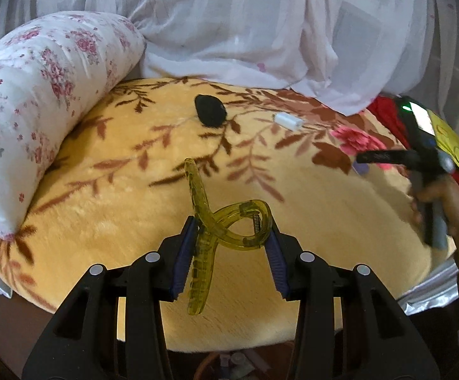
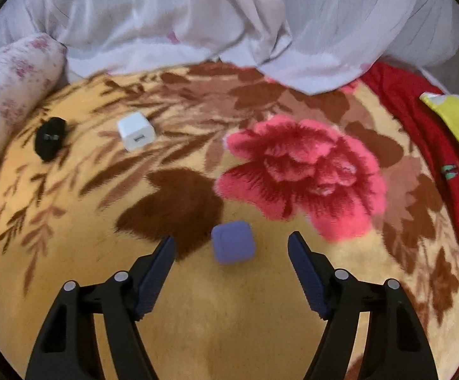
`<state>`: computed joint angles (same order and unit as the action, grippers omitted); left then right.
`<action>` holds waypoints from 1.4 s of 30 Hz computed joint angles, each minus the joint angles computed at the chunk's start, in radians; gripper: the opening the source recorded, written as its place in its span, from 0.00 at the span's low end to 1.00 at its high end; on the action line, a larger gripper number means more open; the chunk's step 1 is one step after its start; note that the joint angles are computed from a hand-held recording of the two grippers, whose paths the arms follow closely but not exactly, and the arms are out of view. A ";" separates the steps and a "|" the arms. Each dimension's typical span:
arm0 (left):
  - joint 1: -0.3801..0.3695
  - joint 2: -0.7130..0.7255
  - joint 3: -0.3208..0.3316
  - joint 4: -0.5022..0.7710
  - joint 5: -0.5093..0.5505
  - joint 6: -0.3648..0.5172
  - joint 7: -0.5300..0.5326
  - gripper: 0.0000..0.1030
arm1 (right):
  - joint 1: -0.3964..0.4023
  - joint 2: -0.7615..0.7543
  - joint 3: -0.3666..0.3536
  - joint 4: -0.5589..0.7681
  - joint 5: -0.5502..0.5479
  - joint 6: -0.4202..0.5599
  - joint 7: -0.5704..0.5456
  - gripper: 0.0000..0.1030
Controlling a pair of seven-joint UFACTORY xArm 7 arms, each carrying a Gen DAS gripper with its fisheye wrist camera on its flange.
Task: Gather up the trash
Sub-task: 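Grasp the yellow hair clip with the left tool while the right tool grasps the purple eraser, then drop the hair clip and purple eraser into the orange bin with both tools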
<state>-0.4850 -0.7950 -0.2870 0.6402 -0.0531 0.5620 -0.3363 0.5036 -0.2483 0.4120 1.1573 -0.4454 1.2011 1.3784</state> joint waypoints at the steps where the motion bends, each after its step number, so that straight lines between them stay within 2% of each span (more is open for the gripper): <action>1: -0.006 0.000 -0.003 -0.003 -0.002 0.001 0.001 0.41 | -0.002 0.002 -0.012 -0.008 0.018 -0.016 -0.004 0.69; 4: -0.027 0.006 -0.003 -0.008 -0.014 0.008 0.003 0.41 | -0.012 0.008 -0.041 -0.031 0.069 -0.061 -0.019 0.59; 6: -0.039 0.007 -0.004 -0.012 -0.021 0.008 0.003 0.41 | -0.018 0.014 -0.057 -0.048 0.104 -0.088 -0.033 0.39; 8: -0.049 0.006 -0.005 -0.014 -0.027 0.009 0.003 0.41 | -0.022 0.016 -0.064 -0.059 0.125 -0.102 -0.046 0.34; 12: -0.066 0.000 -0.006 -0.018 -0.038 0.012 0.002 0.41 | -0.013 -0.030 -0.021 -0.067 0.083 -0.109 -0.004 0.33; 16: -0.081 -0.006 -0.009 -0.015 -0.047 0.018 0.002 0.41 | 0.014 -0.058 0.053 -0.033 0.043 -0.083 0.027 0.33; 19: -0.098 -0.017 -0.012 -0.016 -0.055 0.026 0.003 0.41 | 0.040 -0.041 0.112 0.030 0.003 -0.027 0.046 0.33; 26: -0.132 -0.082 -0.021 -0.034 -0.064 0.080 0.010 0.41 | 0.122 0.011 0.195 0.125 -0.064 0.016 0.134 0.34; 30: -0.166 -0.147 -0.006 -0.062 -0.088 0.164 0.030 0.41 | 0.196 0.068 0.231 0.176 -0.104 0.022 0.201 0.34; 34: -0.216 -0.241 0.016 -0.119 -0.139 0.287 0.055 0.41 | 0.284 0.149 0.255 0.223 -0.126 0.010 0.257 0.34; 38: -0.235 -0.312 0.032 -0.165 -0.196 0.391 0.070 0.41 | 0.367 0.224 0.249 0.237 -0.106 -0.041 0.305 0.34; 42: -0.232 -0.357 0.031 -0.184 -0.229 0.460 0.087 0.41 | 0.435 0.269 0.222 0.234 -0.085 -0.090 0.336 0.34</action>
<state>-0.7175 -1.1519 -0.2561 0.4565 -0.2816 1.0216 -0.2498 0.9383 0.0208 0.6338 1.3917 -0.5302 1.1109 1.7142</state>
